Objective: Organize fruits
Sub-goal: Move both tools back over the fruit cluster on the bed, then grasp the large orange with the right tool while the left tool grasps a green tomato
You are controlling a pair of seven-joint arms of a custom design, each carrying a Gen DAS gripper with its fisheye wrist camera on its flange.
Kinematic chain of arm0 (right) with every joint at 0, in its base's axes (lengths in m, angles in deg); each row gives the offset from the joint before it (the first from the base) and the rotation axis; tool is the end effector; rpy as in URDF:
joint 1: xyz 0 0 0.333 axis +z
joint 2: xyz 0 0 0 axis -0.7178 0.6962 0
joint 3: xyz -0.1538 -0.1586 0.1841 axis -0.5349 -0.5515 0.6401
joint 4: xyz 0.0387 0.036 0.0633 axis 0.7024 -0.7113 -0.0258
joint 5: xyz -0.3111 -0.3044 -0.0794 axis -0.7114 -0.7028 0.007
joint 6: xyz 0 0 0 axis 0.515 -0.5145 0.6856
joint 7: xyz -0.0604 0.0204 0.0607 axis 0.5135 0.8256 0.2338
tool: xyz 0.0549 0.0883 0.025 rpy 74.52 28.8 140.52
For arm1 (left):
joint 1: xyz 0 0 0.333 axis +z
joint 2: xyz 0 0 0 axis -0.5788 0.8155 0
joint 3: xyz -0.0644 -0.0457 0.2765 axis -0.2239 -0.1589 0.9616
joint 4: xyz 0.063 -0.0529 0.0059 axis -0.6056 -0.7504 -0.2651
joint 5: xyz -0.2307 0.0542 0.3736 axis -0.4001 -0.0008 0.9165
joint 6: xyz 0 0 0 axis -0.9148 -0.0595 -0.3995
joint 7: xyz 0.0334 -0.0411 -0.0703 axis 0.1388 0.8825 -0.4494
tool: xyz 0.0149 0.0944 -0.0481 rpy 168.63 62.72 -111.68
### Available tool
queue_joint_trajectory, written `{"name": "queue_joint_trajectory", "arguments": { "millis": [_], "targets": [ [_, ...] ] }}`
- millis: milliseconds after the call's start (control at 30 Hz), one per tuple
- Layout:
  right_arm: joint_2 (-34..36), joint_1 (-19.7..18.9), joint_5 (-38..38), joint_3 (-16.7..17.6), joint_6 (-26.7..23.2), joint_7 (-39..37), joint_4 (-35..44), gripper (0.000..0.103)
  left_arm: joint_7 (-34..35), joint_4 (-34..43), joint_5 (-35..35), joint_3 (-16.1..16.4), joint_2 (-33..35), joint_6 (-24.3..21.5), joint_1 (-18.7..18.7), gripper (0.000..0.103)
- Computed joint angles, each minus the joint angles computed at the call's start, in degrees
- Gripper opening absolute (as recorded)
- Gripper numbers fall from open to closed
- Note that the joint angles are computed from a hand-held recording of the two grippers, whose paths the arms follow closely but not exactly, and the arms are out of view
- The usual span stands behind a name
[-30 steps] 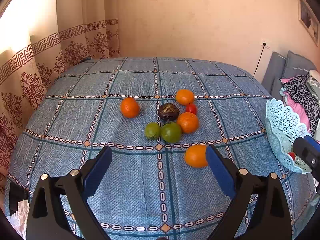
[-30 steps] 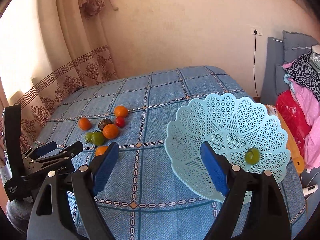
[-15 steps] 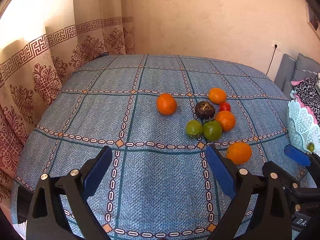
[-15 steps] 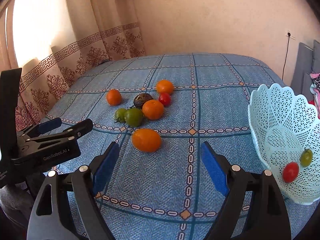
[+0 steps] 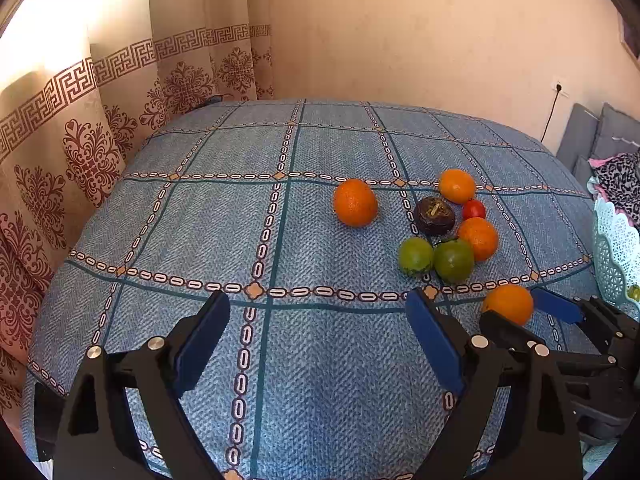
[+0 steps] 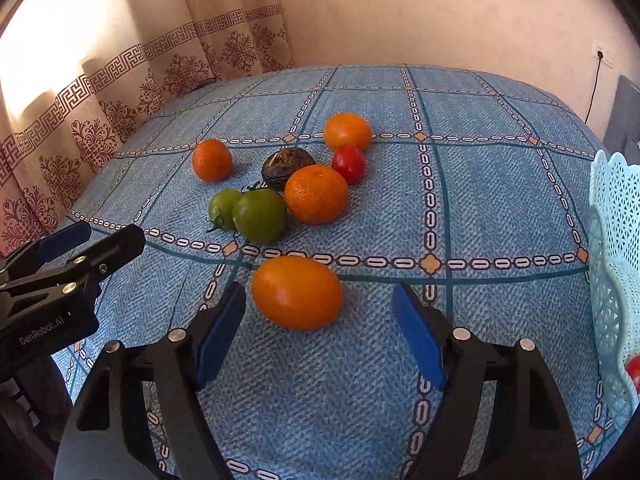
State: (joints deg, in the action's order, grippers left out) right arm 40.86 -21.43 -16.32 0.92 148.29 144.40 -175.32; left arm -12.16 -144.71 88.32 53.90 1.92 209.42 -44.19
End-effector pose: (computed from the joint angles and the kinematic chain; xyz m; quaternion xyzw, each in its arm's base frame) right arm 0.5304 0.1971 0.4082 -0.7544 0.5455 -0.1357 0.3389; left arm 0.4833 -0.2943 0.4476 -0.6975 0.6054 -0.2499 0.2907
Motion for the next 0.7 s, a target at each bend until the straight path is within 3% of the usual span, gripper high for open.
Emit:
{"name": "queue_joint_trajectory", "arguments": {
  "millis": [67,200,333,700],
  "targets": [
    [0.34,0.17,0.34,-0.13,0.05,-0.67,0.36,0.066,0.37,0.43,-0.15,0.13,0.76,0.39,-0.07,0.086],
    [0.0,1.7,5.55,-0.97,-1.11,-7.26,0.62,0.045,1.49,1.3,-0.61,0.67,2.21,1.46,-0.56,0.08],
    [-1.15,0.82,2.09,0.45,-0.36,-5.82,-0.79,0.044,3.4,1.96,-2.65,1.6,3.58,3.13,-1.24,0.071],
    [-6.36,3.89,5.71,-3.4,-0.48,-8.35,-4.62,0.044,12.89,5.27,-11.8,4.21,9.21,9.63,-3.18,0.043]
  ]
}}
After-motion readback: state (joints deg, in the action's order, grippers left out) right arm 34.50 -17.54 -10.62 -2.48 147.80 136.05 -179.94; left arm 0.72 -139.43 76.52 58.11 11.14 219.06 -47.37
